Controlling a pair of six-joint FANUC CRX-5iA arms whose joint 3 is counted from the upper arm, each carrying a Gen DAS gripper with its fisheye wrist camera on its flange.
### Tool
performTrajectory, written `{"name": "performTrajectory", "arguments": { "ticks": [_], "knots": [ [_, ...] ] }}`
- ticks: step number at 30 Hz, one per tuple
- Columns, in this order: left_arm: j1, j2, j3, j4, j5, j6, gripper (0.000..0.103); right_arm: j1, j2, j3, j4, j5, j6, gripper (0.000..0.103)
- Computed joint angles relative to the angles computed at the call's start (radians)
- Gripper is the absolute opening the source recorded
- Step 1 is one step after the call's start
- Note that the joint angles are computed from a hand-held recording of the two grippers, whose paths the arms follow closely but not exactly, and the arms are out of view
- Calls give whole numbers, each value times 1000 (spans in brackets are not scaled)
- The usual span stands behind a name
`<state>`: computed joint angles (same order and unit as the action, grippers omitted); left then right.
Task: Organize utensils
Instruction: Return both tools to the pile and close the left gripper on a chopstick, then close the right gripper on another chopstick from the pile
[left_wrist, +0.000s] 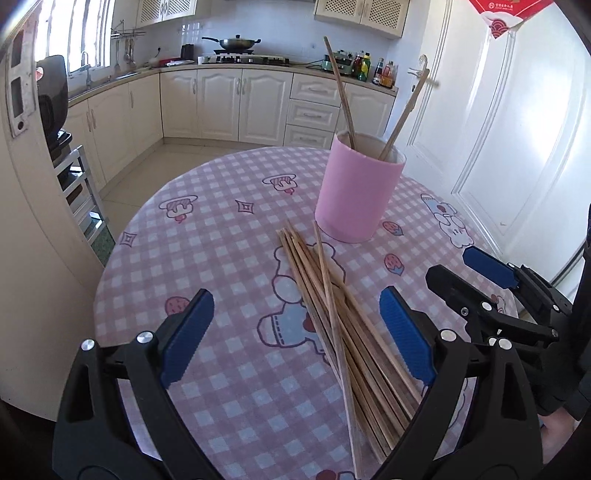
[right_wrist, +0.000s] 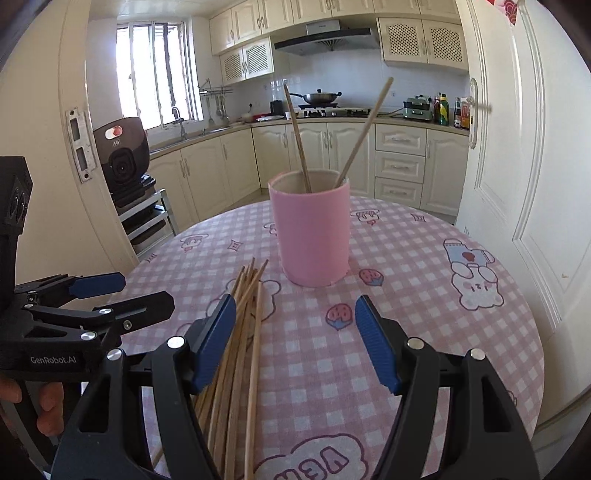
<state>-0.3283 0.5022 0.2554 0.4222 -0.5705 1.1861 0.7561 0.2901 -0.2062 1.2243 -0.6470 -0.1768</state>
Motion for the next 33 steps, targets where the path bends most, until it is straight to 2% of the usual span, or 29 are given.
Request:
{"name": "performTrajectory", "arguments": {
  "ticks": [2,4,8,11,14,16,17,19,22,28,33],
  "knots": [
    [-7,27,36,-14,-25,16,88,-10,-3,-8,-25,15,2,64],
    [-10,61,87,-31,-72,31,75,-17,-5,-11,-51,25,17,64],
    [-23,135,205,-84,-161,83,66,-28,-10,-21,-70,52,31,64],
    [-33,178,279,-125,-209,108,54,-37,-13,-30,-81,74,35,64],
    [-31,238,365,-104,-291,110,35,-47,-13,-31,-107,103,44,64],
    [-34,268,414,-114,-329,121,33,-53,-14,-29,-119,119,55,64],
    [-38,275,429,-134,-336,130,31,-52,-12,-22,-136,117,76,64],
    [-44,289,457,-162,-346,142,19,-52,-7,-11,-159,118,110,64],
    [-39,295,466,-157,-350,150,9,-47,4,13,-220,117,180,64],
    [-25,268,414,-131,-320,117,6,-31,51,113,-405,76,389,64],
    [-1,222,328,-61,-275,71,6,-22,103,217,-547,30,572,64]
  ]
}}
